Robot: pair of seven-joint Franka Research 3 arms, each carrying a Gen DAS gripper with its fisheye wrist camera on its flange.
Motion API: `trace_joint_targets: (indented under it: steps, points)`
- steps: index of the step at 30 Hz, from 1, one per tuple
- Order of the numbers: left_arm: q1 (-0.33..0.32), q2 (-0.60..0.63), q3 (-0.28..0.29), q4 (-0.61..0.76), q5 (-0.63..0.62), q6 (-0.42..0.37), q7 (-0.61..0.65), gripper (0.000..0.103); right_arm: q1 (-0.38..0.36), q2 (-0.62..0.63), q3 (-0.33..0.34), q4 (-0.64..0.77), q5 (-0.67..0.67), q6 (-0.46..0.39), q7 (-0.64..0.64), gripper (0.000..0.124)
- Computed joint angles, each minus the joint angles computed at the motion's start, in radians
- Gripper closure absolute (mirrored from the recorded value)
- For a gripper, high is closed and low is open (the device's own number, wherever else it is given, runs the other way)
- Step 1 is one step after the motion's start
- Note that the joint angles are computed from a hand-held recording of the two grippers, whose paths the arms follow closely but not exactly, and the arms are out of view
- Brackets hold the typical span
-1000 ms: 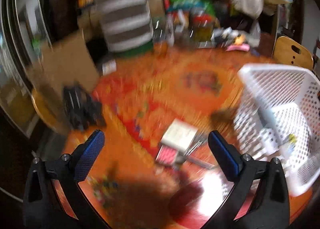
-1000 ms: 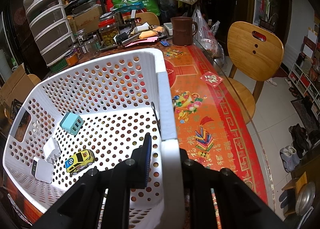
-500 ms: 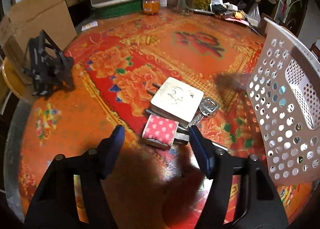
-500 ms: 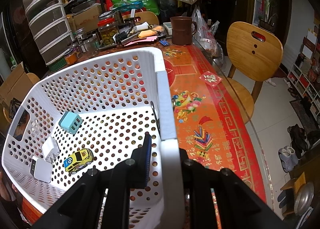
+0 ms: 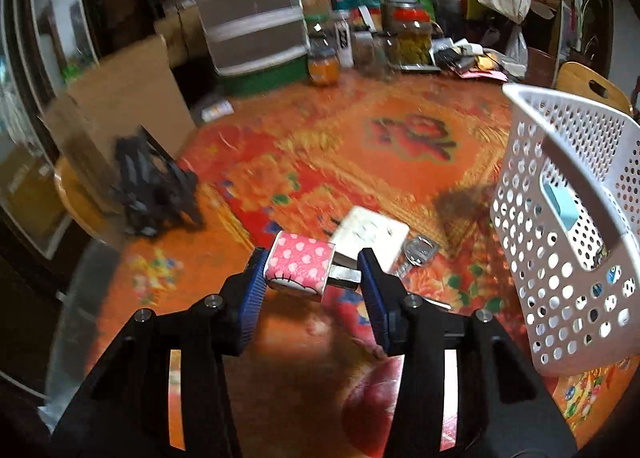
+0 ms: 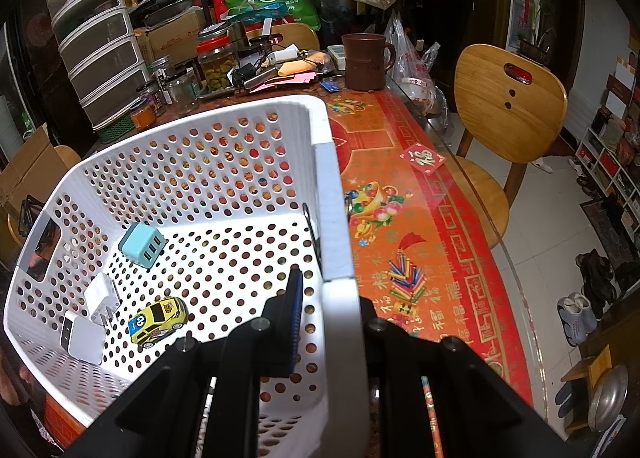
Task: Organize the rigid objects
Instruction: 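Carry the pink charger into the basket and open the left gripper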
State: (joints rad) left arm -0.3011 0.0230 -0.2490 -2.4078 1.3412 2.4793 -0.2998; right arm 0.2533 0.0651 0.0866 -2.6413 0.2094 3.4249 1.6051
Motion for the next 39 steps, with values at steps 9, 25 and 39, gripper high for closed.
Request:
trace_joint_targets:
  steps: [9,25,39]
  points:
    - [-0.045,-0.084,-0.055,0.011,-0.091,-0.199,0.089,0.06,-0.001,-0.008,0.001,-0.003,-0.008,-0.006,0.004,0.11]
    - [-0.094,-0.086,-0.091,0.116,-0.117,-0.317,0.175,0.06,-0.002,-0.008,-0.001,-0.002,-0.014,-0.007,0.007,0.11]
    - [-0.194,0.078,-0.085,0.342,-0.09,-0.382,0.274,0.06,-0.003,-0.008,-0.001,-0.002,-0.017,-0.008,0.011,0.11]
